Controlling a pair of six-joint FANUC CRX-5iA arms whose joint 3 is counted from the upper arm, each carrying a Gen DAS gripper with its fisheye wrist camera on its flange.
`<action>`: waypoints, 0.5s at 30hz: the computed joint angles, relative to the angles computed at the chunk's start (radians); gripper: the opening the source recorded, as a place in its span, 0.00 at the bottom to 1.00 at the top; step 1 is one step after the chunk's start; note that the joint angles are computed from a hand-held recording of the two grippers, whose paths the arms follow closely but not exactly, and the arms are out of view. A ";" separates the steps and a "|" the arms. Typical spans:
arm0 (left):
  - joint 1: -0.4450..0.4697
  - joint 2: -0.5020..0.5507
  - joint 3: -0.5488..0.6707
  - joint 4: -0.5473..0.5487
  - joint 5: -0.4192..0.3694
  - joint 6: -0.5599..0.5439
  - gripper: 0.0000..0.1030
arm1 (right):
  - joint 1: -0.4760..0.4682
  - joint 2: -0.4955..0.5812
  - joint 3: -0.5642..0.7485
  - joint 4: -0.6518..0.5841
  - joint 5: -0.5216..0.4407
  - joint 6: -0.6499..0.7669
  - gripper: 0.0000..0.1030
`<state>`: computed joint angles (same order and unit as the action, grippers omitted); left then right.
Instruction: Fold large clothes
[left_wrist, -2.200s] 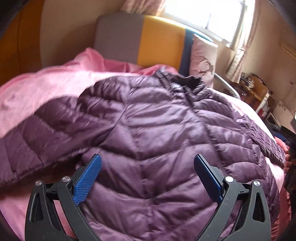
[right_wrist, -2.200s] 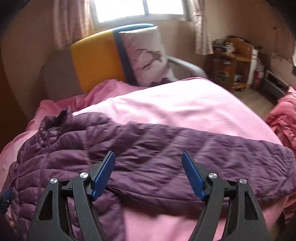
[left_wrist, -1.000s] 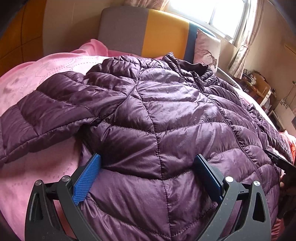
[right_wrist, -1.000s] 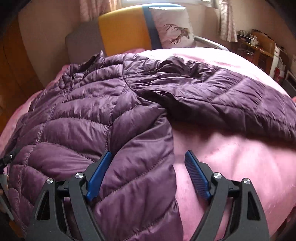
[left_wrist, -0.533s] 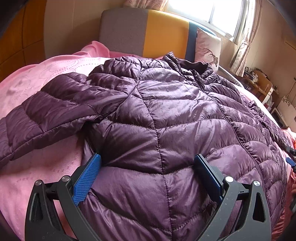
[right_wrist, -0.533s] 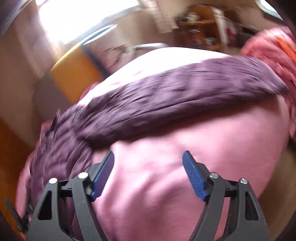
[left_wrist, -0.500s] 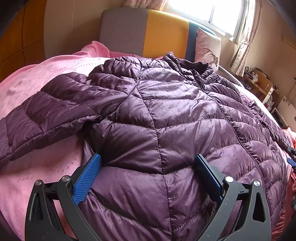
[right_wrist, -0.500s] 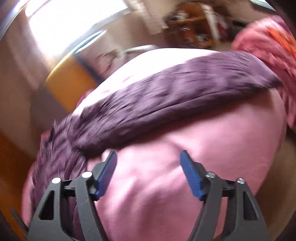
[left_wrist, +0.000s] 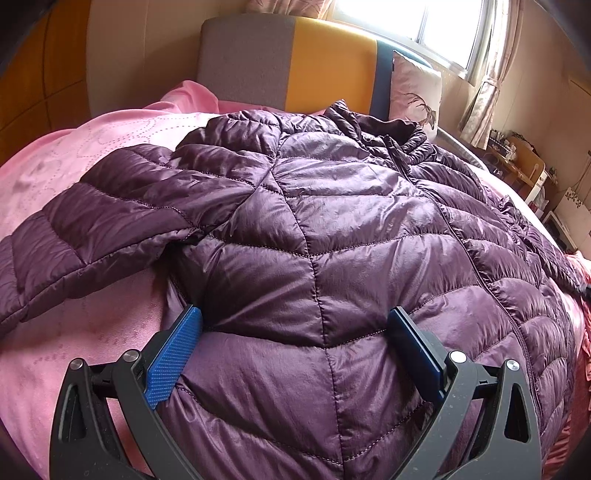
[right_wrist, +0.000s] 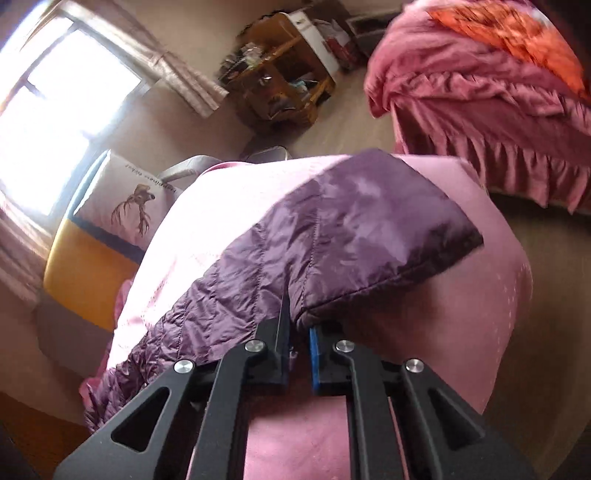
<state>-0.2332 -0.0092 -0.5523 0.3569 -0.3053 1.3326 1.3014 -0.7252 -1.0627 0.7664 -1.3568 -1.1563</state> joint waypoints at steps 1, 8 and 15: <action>0.001 0.001 0.001 -0.001 0.000 0.000 0.96 | -0.046 0.061 0.040 0.022 0.035 0.084 0.07; 0.000 -0.001 -0.020 0.061 0.016 -0.057 0.96 | -0.250 0.436 0.300 0.210 0.392 0.485 0.06; 0.006 0.003 -0.003 0.049 -0.013 -0.049 0.96 | -0.287 0.782 0.613 0.224 0.676 0.772 0.06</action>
<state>-0.2270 -0.0057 -0.5553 0.4057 -0.3181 1.2840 1.0141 0.0571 -0.4501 0.9905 -0.6805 -0.3846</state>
